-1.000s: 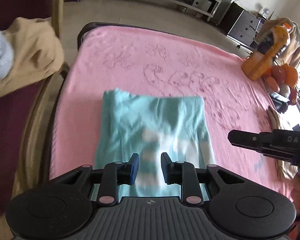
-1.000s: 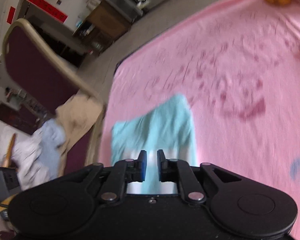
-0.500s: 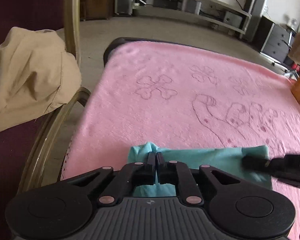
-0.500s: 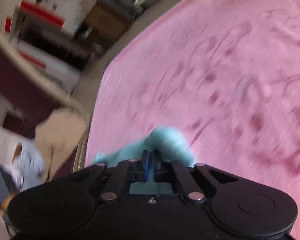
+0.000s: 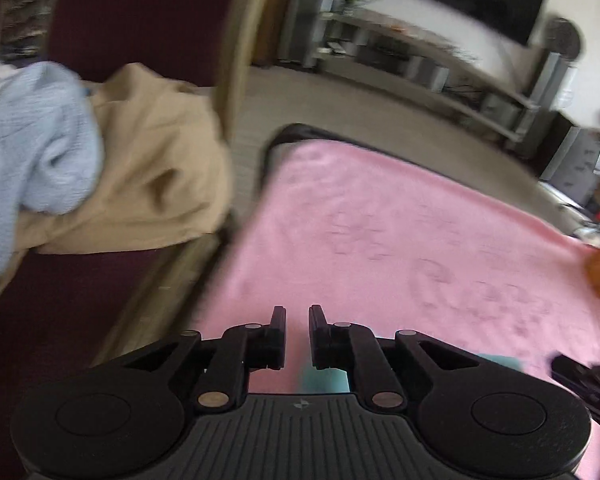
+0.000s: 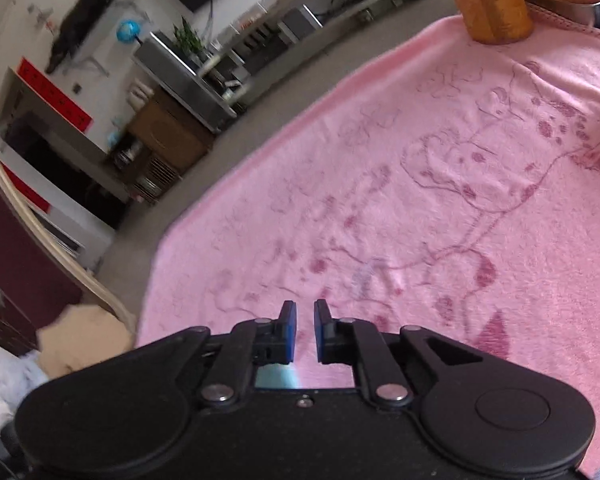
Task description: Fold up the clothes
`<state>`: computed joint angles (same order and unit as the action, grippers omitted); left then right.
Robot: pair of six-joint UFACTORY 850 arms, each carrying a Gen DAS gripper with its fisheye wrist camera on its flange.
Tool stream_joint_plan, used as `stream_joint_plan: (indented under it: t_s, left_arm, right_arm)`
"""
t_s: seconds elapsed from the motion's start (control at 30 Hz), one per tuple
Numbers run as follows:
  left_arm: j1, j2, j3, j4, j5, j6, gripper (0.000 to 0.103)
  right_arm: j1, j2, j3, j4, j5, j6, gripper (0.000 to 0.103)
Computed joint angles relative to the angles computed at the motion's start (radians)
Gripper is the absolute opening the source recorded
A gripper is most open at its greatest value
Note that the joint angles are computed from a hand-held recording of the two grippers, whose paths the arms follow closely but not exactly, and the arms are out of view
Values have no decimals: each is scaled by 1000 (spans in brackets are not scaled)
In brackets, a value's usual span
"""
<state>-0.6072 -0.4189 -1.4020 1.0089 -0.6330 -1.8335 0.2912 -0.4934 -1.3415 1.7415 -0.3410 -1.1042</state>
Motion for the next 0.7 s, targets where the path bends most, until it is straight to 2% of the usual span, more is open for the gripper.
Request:
stream_joint_plan:
  t_s: [0.07,0.17,0.23,0.27,0.3,0.33,0.37,0.43,0.53,0.57,0.67,0.7]
  left_arm:
    - [5,-13,-10,-23,107,80,9]
    - [18,-62,-53,-191,247,333,9]
    - [22,-96,-85,-326,293,507,10]
    - [21,-114,-101,-352,296,544,12]
    - [21,-131,-119,-347,272,540,12]
    - [22,-146,-134,-313,244,493,11]
    - [24,-152,-139,-271,224,432,11]
    - [26,-163,-152,-184,153,311,11]
    - [8,-191,-187,-86,-48,214,10]
    - [8,-190,-184,-74,-73,198,12]
    - [9,-178,-179,-73,-151,137,9]
    - [9,-168,-170,-72,-171,113,9]
  right_arm:
    - [-4,-10,-16,-13,-72,23,11]
    - [-6,-55,-69,-104,-209,118,11]
    - [-5,-102,-118,-168,-307,186,11]
    - [-1,-125,-140,-190,-331,209,11]
    - [3,-148,-162,-211,-353,231,11]
    - [7,-158,-170,-223,-339,244,10]
    - [11,-168,-175,-228,-325,251,5]
    - [0,-177,-163,-149,-334,216,2]
    - [-15,-158,-114,-16,-287,125,2]
    - [-21,-150,-99,18,-272,106,2]
    - [-34,-121,-59,81,-217,84,3]
    - [-31,-114,-57,76,-184,90,6]
